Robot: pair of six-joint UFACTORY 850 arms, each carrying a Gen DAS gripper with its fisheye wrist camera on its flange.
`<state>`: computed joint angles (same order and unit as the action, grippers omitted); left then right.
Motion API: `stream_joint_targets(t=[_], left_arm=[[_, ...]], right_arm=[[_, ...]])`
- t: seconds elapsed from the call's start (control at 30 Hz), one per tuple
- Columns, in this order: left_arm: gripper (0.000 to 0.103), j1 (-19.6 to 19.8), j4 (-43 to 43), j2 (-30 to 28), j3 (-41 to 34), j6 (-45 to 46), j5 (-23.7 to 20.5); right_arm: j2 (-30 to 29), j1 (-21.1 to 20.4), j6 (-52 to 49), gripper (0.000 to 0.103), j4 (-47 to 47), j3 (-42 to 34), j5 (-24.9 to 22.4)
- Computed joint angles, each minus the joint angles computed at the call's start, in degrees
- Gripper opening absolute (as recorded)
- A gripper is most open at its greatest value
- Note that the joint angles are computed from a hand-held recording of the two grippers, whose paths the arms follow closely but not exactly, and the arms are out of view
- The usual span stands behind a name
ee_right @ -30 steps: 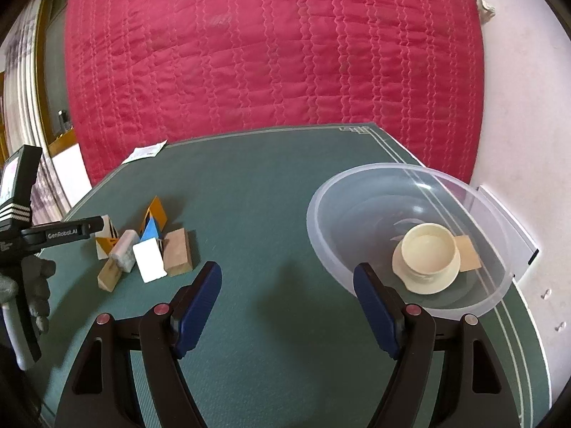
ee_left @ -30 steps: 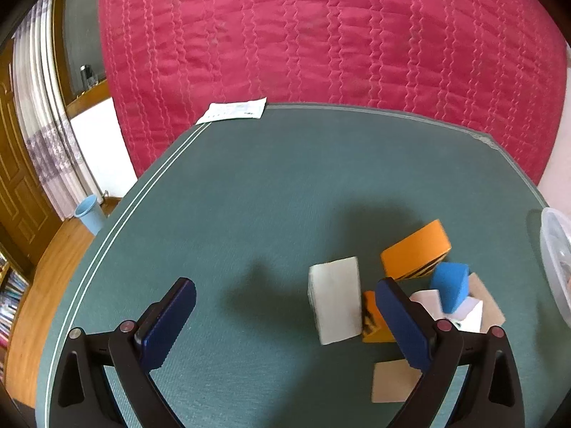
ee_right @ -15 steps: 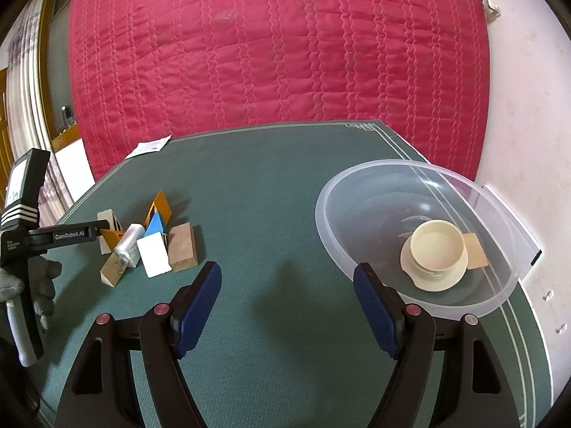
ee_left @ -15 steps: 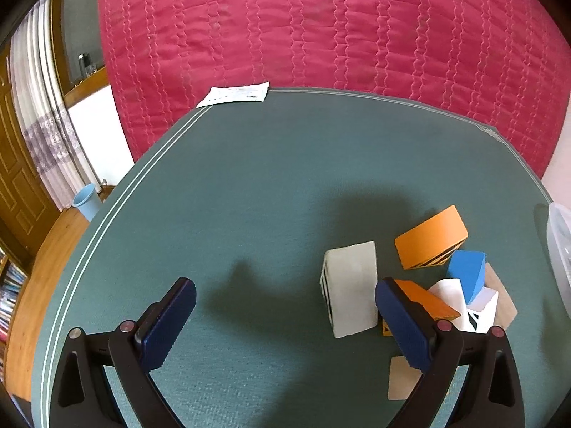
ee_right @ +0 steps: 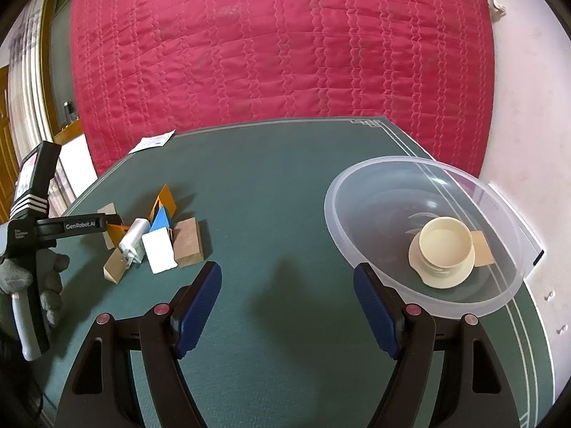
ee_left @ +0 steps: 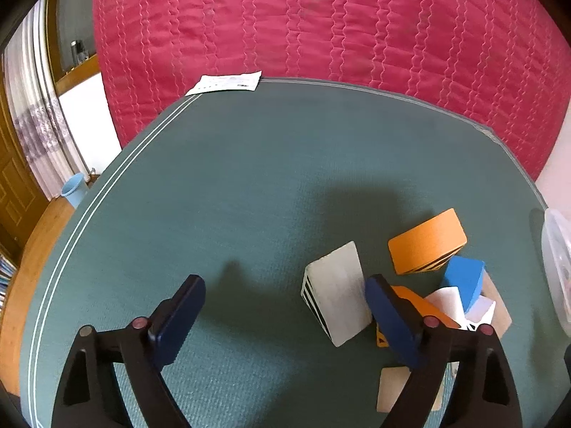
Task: Organize rigid objects
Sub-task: 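Move the left tool to the white striped box and grasp it, then lift the white box with the left tool while the right tool grasps the brown block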
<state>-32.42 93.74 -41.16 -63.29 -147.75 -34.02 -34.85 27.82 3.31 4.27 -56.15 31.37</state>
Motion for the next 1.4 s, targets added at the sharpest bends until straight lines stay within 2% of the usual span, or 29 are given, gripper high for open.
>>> stream_joint_targets(t=[0.4,0.47,0.53,0.63,0.7,0.9,1.17,1.27,1.33,1.4], left_arm=[[0.093,0.33,-1.09,1.37,2.31,-0.2,0.51],[0.087,0.39,-0.69,1.32,2.08,-0.22,0.54],[0.068,0.63,2.56,1.64,2.6,-3.16,1.46],[0.044,1.41,12.63,2.64,4.32,-12.59,3.84],[0.041,1.55,16.99,3.05,5.16,-16.75,4.15],[0.04,1.8,22.12,4.65,8.13,-22.3,4.16],[0.042,1.58,21.93,5.74,9.3,-23.51,3.42],[0.053,1.15,19.8,5.49,8.38,-21.74,2.98],[0.066,0.92,17.95,5.21,7.63,-20.57,2.37],[0.067,0.91,17.14,4.82,6.65,-20.08,2.31]], right_arm=[[-0.1,0.25,0.39,0.077,-0.63,-0.23,-0.64],[-0.13,0.31,0.52,0.077,-0.91,-0.23,-0.67],[-0.19,0.42,0.72,0.077,-1.35,-0.28,-0.79],[-0.18,0.7,0.96,0.077,-1.99,-0.29,-1.03],[-0.16,0.86,1.1,0.077,-2.43,-0.24,-1.1],[-0.13,1.05,1.34,0.077,-3.33,-0.16,-1.25],[-0.21,0.88,1.63,0.077,-3.78,-0.28,-1.39],[-0.23,0.91,1.66,0.077,-3.75,-0.29,-1.41],[-0.21,0.88,1.73,0.077,-3.88,-0.27,-1.42],[-0.2,0.89,1.74,0.077,-3.9,-0.22,-1.38]])
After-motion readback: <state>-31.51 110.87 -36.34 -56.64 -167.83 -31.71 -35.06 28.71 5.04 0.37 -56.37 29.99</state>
